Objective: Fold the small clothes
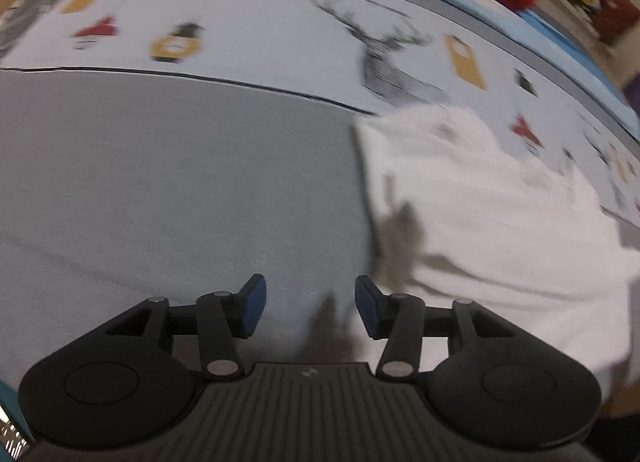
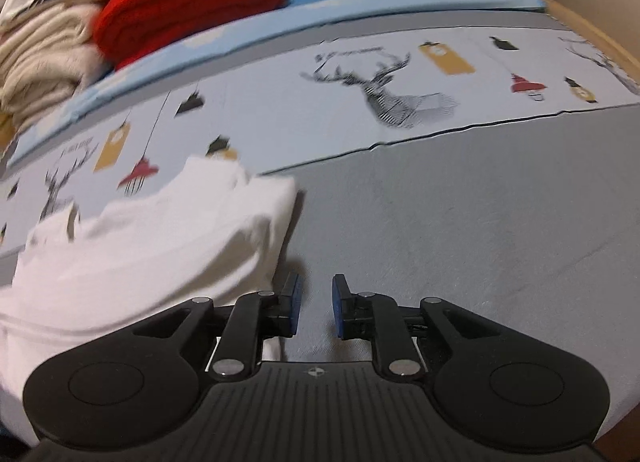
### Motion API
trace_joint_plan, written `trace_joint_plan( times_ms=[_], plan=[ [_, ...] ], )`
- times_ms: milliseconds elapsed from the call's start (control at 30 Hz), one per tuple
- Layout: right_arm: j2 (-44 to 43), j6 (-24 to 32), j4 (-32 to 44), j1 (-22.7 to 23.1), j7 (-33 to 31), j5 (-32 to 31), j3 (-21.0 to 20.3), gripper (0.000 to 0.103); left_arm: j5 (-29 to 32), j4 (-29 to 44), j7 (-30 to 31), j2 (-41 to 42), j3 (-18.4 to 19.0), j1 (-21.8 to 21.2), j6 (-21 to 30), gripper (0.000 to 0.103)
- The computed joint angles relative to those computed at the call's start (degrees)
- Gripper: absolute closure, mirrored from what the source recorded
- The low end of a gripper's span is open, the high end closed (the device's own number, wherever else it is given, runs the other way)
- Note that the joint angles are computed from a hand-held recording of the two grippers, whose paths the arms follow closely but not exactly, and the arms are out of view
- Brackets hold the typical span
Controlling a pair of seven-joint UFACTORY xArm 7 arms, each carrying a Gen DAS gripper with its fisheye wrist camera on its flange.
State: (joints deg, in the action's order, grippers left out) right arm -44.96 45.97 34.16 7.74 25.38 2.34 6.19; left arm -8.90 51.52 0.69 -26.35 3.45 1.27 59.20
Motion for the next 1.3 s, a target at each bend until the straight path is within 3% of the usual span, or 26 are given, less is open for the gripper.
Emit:
trace_joint_plan(
  times_ms=[167, 467, 633, 867, 1100, 1167, 1200, 1233, 1300],
  plan=[
    [1.35, 1.23, 0.48, 2.86, -3.52, 1.38, -0.7, 0.08, -1.06, 0.25, 2.58, 0.27, -1.14, -2.21, 1.62, 0.047],
    [7.94, -1.07, 3.06, 3.51, -6.24, 0.74, 0.83, 0.08, 5.49, 2.62, -3.24, 4.98, -5.95, -3.54, -2.71, 0.047],
    [12.83, -3.7, 5.63, 2.93, -4.86, 0.26, 1.32, 0.08, 4.24, 3.82, -6.29, 6.98, -5.12, -4.16, -6.8, 0.047],
    [19.18, -7.88, 8.82, 1.29, -1.41, -2.5, 2.2, 0.08, 2.76, 6.09, -5.64, 11.32, -4.74, -5.31, -10.81, 0.045],
    [23.72, -12.61, 10.41, 1.06, 1.98, -3.03, 1.4, 0.08, -2.68, 7.41, -5.35, 15.02, -3.27, -5.04, -13.88, 0.046],
    [24.63, -13.92, 10.61, 1.36, 2.12, -2.56, 0.97, 0.08, -3.8, 7.83, -4.6, 15.84, -3.07, -4.93, -13.86, 0.053],
    [25.03, -14.19, 10.75, 1.42, 2.1, -2.47, 0.83, 0.08, -4.33, 7.99, -3.97, 16.1, -3.0, -4.91, -13.85, 0.068],
    [25.43, -14.11, 10.98, 1.53, 1.96, -2.42, 0.72, 0.081, -5.24, 8.07, -2.87, 16.27, -2.82, -4.96, -13.9, 0.077],
    [25.78, -14.64, 11.06, 1.63, 1.7, -2.68, 0.7, 0.098, -5.44, 7.89, -2.22, 16.16, -2.94, -4.72, -15.33, 0.095]
  ],
)
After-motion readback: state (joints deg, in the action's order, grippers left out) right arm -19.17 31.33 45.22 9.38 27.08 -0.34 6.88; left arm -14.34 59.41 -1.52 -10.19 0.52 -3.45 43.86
